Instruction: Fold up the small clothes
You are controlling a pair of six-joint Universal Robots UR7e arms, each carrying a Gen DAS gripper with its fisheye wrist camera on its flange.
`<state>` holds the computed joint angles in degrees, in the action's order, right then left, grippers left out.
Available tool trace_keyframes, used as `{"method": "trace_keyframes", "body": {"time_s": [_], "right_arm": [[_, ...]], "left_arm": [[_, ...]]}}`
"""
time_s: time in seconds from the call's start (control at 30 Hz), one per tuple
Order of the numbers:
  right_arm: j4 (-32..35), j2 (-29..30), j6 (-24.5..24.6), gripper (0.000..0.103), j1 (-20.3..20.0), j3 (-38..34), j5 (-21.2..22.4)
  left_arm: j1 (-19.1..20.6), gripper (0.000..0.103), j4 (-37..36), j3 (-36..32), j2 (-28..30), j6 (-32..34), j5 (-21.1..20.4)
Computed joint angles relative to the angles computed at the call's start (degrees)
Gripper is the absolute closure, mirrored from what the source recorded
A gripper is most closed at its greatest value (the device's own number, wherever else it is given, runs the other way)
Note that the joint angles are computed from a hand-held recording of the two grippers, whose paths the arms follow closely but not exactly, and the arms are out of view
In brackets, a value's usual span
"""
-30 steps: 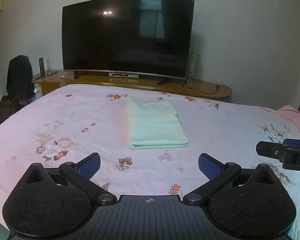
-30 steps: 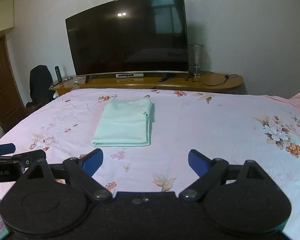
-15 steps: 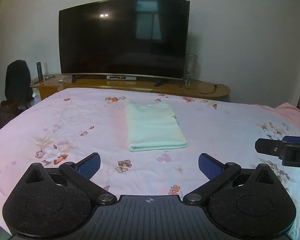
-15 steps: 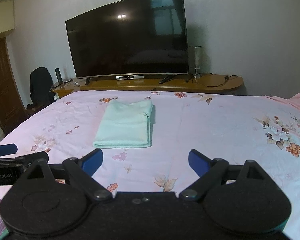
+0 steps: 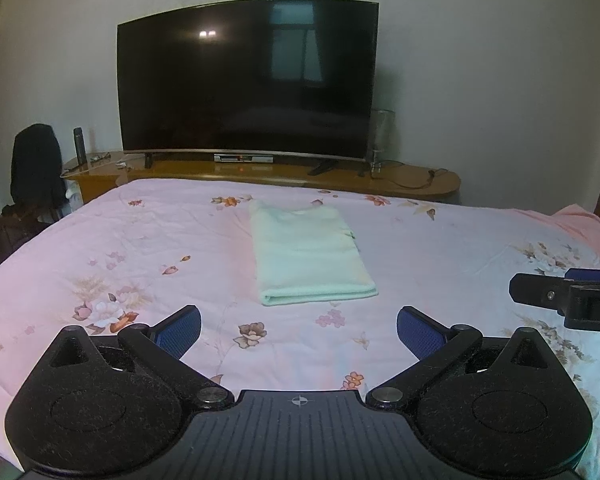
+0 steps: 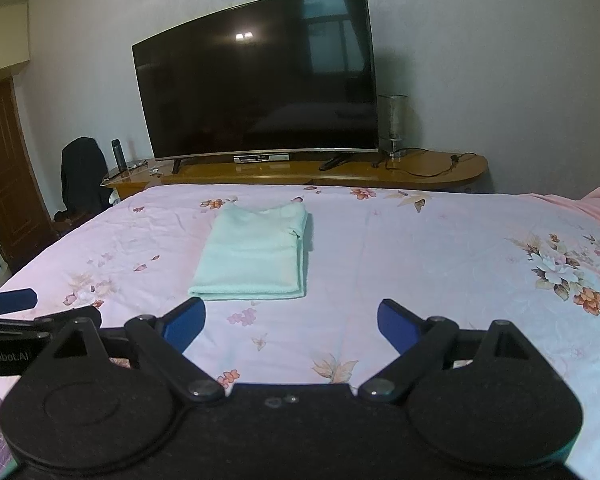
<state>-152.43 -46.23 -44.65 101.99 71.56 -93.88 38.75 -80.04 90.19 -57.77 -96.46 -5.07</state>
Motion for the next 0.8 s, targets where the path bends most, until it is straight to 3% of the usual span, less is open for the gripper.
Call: {"method": "trace_keyframes", "body": {"time_s": [0.07, 0.17, 0.23, 0.4, 0.5, 0.6, 0.8], "right_arm": [[0.0, 0.0, 0.1, 0.010, 0.1, 0.0, -0.1], [0.4, -0.1, 0.1, 0.010, 0.1, 0.0, -0.2], [0.3, -0.1, 0.0, 0.010, 0.2, 0.0, -0.3], [0.4, -0.1, 0.0, 0.010, 0.1, 0.0, -0.2], [0.6, -0.1, 0.1, 0.009, 0.1, -0.1, -0.2], [0.7, 0.0, 0.1, 0.009, 0.2, -0.3, -0.4], [0.3, 0.4, -0.2, 0.009, 0.3, -0.5, -0.3]], "left_arm": [[0.0, 0.000, -0.1, 0.2, -0.1, -0.1, 0.1], [0.1, 0.000, -8.1, 2.3, -0.6, 6.7, -0.1], [0.1, 0.000, -7.5, 2.2, -0.6, 6.3, 0.0], [0.1, 0.000, -13.8, 3.8, -1.0, 11.4, 0.0], [0.1, 0.000, -21.0, 5.4, -1.0, 17.7, 0.1], [0.1, 0.000, -22.4, 5.9, -1.2, 18.8, 0.7], [0.1, 0.000, -12.6, 4.4, -1.8, 11.1, 1.6]]}}
